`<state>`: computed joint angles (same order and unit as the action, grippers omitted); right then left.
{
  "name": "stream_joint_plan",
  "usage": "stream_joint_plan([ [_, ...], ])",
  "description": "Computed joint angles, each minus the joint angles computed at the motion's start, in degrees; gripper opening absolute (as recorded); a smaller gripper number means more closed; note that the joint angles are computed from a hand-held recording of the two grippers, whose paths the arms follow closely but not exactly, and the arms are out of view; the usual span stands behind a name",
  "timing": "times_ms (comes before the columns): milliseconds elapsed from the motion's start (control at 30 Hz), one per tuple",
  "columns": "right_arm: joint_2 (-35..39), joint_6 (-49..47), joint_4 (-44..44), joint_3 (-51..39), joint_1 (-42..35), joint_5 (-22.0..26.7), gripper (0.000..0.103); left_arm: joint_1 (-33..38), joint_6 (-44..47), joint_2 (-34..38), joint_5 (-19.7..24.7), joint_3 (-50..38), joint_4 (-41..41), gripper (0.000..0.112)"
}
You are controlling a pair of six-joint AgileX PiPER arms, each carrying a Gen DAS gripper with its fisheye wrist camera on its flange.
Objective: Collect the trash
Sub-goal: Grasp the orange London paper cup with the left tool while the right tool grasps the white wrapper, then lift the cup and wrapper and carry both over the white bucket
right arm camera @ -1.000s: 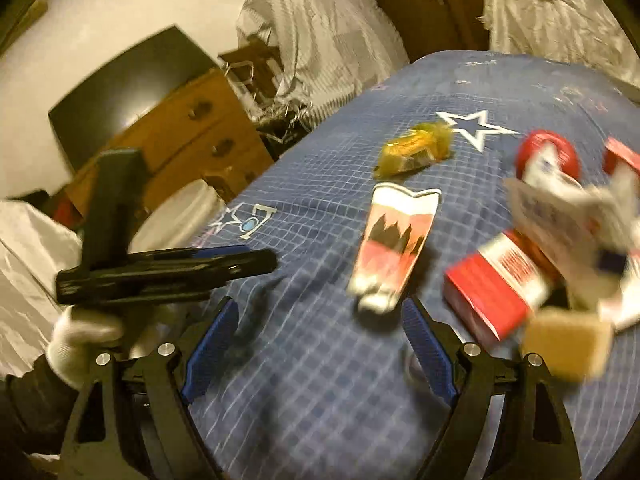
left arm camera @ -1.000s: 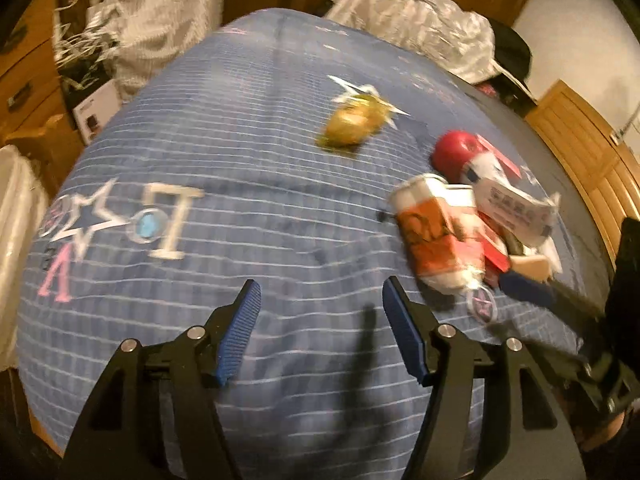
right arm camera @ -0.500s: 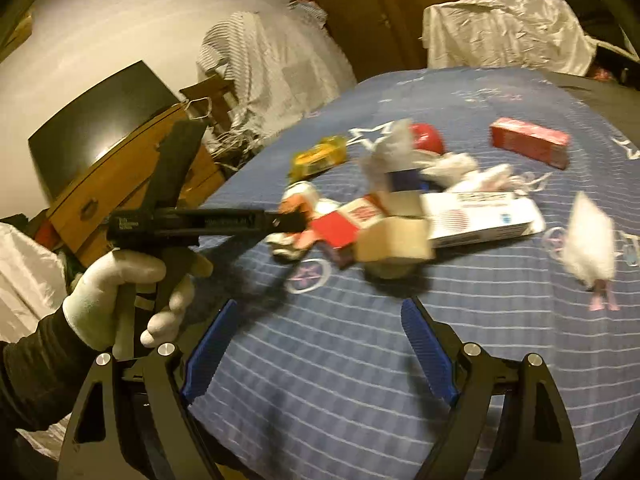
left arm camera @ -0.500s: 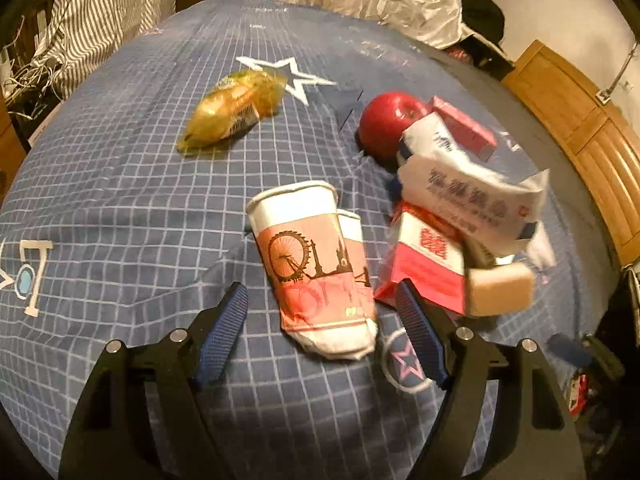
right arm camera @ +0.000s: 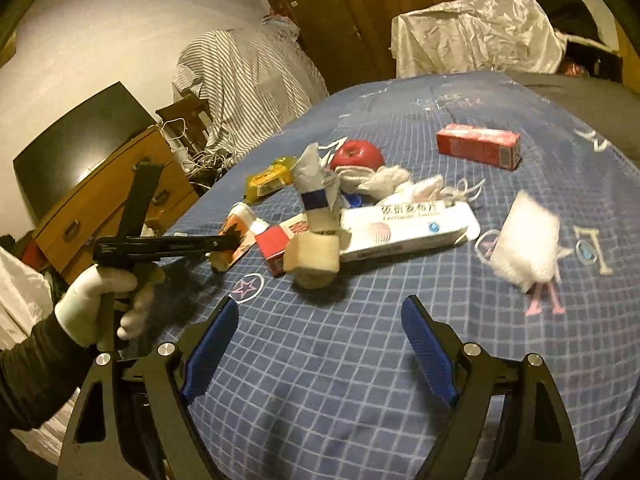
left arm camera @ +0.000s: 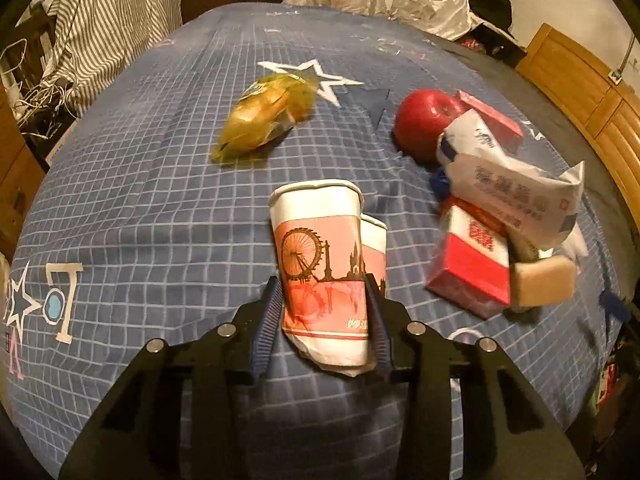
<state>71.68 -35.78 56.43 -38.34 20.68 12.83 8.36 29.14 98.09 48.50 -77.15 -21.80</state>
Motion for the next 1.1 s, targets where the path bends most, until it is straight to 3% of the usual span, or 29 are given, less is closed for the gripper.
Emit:
stream_joint_plan([
  [67, 0.9, 2.6, -3.8, -1.9, -0.6, 0.3, 0.084, -0.4, -0.5, 0.1, -0.3, -0.1, 0.9, 0.046],
  [133, 3.0, 4.6, -6.9, -4.9, -0.7, 0.7, 0.084, -1.7, -1.0, 0.4, -0.7, -0.3, 1.7, 0.06],
  [200, 6.2, 7.9, -11.6, -9.4, -0.4, 1.3, 0.084, -3.5, -2.8, 0.7, -2.4, -0.1, 3.6, 0.064],
  [367, 19.4, 19.3, -26.0, -26.2, 1.0, 5.9, 0.084, -4.8, -5.4, 2.3, -3.5, -1.5, 4.3, 0.064],
  [500, 29.6, 32.6, -40.5, -39.1, 2.7, 11.3, 0.084, -4.8, -6.3, 2.2, -4.7, -0.9, 4.5, 0.053],
  [567, 34.7, 37.0, -45.1, -45.3, 3.1, 15.1, 0.077, -4.6, -6.0, 2.2, -5.0, -0.7, 4.6, 0.049],
  [667, 38.1, 42.4, -50.6, -49.2, 4.3, 17.6, 0.046, -3.7, -4.8, 1.7, -6.0, 0.3, 3.4, 0.04],
  [700, 38.2, 43.2, -51.3, -48.6, 4.4, 16.6, 0.035, -3.2, -4.3, 1.5, -6.4, 0.7, 2.7, 0.037],
  [767, 36.2, 48.5, -55.8, -45.1, 5.4, 12.5, 0.034, -2.1, -2.9, 0.3, -6.8, 2.0, 0.8, 0.033],
  [933, 26.6, 77.1, -82.6, -33.6, 9.4, 3.8, 0.032, -0.9, -1.5, -6.1, -9.4, 6.4, -1.2, 0.032],
  [1000, 22.2, 88.6, -94.0, -30.6, 11.4, 4.7, 0.032, -0.4, -1.4, -9.8, -9.9, 8.0, -2.6, 0.032],
  [1100, 15.9, 105.8, -111.2, -27.0, 17.4, 11.9, 0.032, 0.2, -1.2, -15.9, -9.9, 10.3, -5.3, 0.032],
])
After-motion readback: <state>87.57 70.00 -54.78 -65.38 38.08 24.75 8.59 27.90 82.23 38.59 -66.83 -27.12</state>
